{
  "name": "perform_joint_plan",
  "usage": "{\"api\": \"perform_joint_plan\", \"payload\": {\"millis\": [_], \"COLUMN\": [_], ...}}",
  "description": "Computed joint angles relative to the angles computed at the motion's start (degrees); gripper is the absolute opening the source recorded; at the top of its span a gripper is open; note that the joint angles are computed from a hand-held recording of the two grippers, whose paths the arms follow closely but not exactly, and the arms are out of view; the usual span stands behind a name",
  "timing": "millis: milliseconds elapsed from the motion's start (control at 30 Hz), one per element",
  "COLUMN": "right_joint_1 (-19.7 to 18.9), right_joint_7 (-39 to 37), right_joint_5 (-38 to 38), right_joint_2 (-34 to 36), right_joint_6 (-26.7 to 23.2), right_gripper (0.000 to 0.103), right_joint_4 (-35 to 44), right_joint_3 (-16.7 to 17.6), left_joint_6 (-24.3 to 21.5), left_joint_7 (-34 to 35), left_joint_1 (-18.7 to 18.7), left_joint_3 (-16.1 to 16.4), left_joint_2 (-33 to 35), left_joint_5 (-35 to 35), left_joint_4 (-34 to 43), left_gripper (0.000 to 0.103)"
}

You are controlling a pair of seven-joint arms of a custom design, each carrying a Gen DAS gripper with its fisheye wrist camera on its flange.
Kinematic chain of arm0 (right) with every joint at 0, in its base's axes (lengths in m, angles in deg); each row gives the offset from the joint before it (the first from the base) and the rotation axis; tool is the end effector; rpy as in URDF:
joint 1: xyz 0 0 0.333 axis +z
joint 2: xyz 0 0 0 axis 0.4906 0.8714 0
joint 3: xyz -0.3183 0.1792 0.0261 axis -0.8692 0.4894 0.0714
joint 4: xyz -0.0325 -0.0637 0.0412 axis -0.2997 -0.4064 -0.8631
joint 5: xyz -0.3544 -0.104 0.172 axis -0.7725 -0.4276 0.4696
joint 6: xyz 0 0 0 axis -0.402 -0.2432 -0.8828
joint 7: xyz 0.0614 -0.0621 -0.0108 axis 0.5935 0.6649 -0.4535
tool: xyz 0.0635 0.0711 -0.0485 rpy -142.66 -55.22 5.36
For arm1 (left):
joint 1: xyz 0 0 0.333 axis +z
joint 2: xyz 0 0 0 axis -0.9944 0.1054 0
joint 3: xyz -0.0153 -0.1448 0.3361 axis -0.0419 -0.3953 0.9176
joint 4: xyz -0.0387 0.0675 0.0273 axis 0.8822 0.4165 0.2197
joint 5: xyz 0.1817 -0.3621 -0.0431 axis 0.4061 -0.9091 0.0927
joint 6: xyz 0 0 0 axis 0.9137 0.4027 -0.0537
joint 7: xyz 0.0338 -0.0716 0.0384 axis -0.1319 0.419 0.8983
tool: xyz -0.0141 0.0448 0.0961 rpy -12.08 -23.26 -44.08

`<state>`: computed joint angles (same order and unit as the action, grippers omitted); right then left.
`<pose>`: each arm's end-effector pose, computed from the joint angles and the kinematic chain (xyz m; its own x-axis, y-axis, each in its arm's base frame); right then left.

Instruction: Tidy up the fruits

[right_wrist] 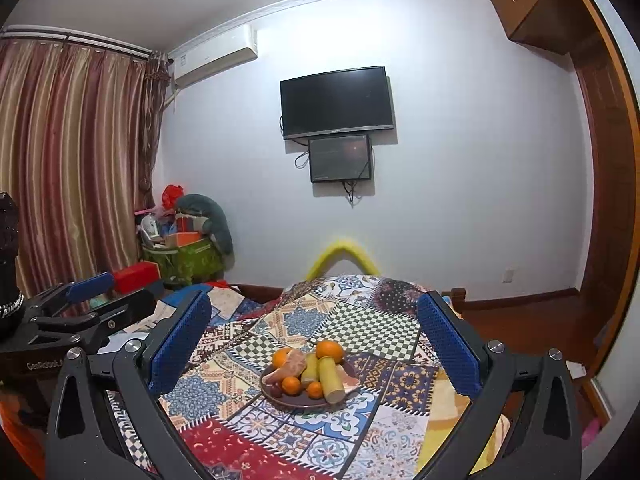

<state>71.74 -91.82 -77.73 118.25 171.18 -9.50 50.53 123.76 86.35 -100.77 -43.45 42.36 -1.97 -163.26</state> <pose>0.6329 0.4977 0.5685 0.1127 -0.9908 -0.0755 -0.1612 0.0567 -0.9853 0.6590 -0.2702 0.5967 -0.3701 -0.9261 0.0731 -0.2645 0.0296 -0.9639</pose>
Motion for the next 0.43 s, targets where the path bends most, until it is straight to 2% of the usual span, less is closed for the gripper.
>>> {"api": "perform_joint_plan", "payload": {"millis": [433], "right_joint_1": [0.1], "right_joint_7": [-0.3], "right_joint_5": [0.2], "right_joint_2": [0.0], "right_joint_6": [-0.3], "right_gripper": [0.103], "right_joint_4": [0.0], "right_joint_3": [0.0], "left_joint_6": [0.7], "left_joint_7": [0.5], "left_joint_1": [0.0], "left_joint_3": [-0.3], "left_joint_2": [0.3], "left_joint_5": [0.4], "left_joint_4": [0.0], "left_gripper": [0.102]}}
